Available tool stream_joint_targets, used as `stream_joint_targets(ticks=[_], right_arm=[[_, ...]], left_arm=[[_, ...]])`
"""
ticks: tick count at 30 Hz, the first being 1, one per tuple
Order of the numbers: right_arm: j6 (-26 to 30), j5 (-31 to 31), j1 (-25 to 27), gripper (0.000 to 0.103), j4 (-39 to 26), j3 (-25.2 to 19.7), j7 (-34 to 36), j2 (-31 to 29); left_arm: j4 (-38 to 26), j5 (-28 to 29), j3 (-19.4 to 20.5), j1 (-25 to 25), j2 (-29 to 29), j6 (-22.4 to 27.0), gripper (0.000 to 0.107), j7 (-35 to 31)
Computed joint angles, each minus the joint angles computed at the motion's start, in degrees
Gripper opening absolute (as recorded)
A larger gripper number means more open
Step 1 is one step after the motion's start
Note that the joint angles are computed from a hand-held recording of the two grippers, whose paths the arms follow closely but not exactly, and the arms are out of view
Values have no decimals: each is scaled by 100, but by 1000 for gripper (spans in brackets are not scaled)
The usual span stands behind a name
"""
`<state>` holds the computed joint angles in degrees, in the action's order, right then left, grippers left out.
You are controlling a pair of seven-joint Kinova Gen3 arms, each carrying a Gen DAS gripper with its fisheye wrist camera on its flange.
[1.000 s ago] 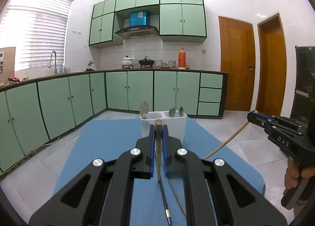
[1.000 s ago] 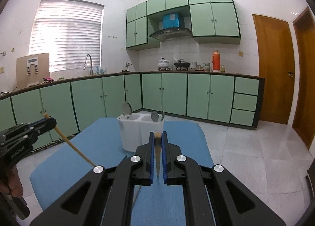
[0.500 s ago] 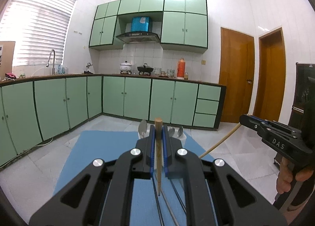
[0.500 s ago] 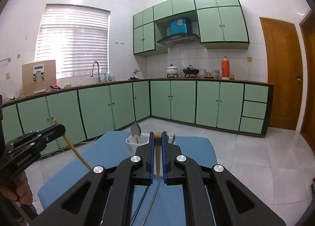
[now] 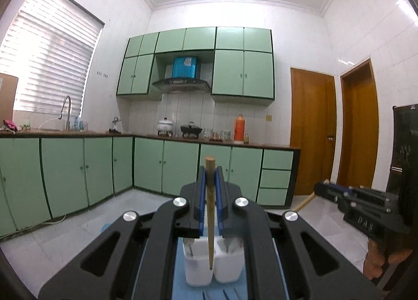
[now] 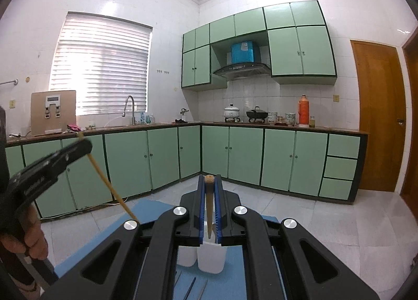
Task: Organize utensils
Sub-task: 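Lift both wooden chopsticks and carry them over the white holder, then lower both chopsticks into the holder and open both tools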
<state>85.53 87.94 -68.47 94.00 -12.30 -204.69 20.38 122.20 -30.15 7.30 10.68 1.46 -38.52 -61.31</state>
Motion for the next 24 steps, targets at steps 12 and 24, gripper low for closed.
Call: stream_joint_targets(ticks=[12,24], right_arm=[[-1411,-455,912,7,-364,218,702,-57],[-2665,-1418,1549,7,-845,613,1568,147]], left_arm=[[-1506,552,381,261,1112,957,6,-586],[-2623,361,1054,-53,2079,2069,6,-859]])
